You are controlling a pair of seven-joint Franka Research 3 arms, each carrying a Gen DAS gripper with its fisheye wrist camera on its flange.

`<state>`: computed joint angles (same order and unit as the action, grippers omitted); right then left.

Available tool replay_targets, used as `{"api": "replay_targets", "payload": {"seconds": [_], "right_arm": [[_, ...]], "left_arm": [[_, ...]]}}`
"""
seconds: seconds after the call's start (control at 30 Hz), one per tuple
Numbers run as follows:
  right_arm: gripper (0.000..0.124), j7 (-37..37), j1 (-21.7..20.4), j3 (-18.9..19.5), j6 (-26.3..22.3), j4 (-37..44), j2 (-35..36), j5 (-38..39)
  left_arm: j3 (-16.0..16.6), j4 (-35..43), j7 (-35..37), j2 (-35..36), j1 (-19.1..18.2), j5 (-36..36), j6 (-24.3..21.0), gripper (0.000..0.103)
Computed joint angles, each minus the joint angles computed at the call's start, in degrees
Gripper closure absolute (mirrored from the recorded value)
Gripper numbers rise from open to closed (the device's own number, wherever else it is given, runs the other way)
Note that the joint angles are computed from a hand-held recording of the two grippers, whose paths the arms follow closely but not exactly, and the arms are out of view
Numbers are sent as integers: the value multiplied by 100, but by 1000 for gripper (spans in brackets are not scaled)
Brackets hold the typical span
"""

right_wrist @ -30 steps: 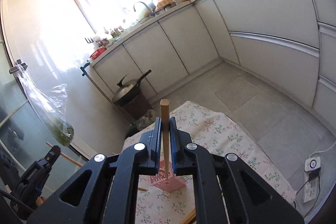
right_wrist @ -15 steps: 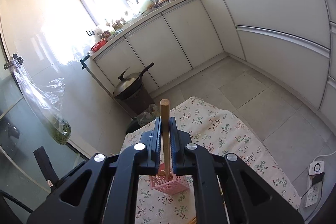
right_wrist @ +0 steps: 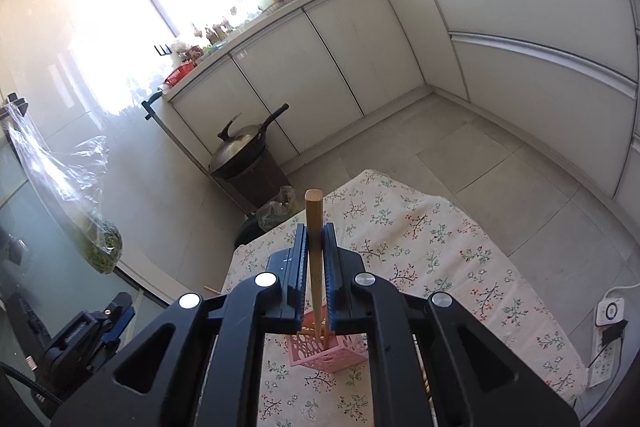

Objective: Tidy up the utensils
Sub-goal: 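Lower both held chopsticks into the pink holder and open both tools, then pull both open tools back from the pink holder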

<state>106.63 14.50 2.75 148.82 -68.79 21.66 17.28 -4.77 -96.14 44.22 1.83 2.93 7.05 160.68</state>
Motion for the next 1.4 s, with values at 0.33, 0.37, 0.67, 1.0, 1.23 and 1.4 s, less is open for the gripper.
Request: {"api": "replay_targets", "payload": {"seconds": [0.33,0.37,0.67,1.0,1.23,1.4], "right_arm": [[110,335,140,30,-843,1553,1163,-221],[109,393,138,26,-918,1613,1222,-205],[98,-32,207,-50,-547,652,488,-425],[89,-268,256,-174,-304,-427,-285,-826],[74,-115,275,-266,-3,-1107,-737,-1259],[64,120,250,-296,132,-1521,-1014,-1559]], "left_arm": [[-56,97,450,86,-7,-399,-88,80],[-70,137,521,113,-19,-410,-137,80],[-128,394,529,219,-273,548,-569,72],[-186,361,344,195,-532,1570,-813,42],[-215,271,101,129,-653,2200,-898,35],[-246,91,-70,22,-683,2382,-896,28]]}}
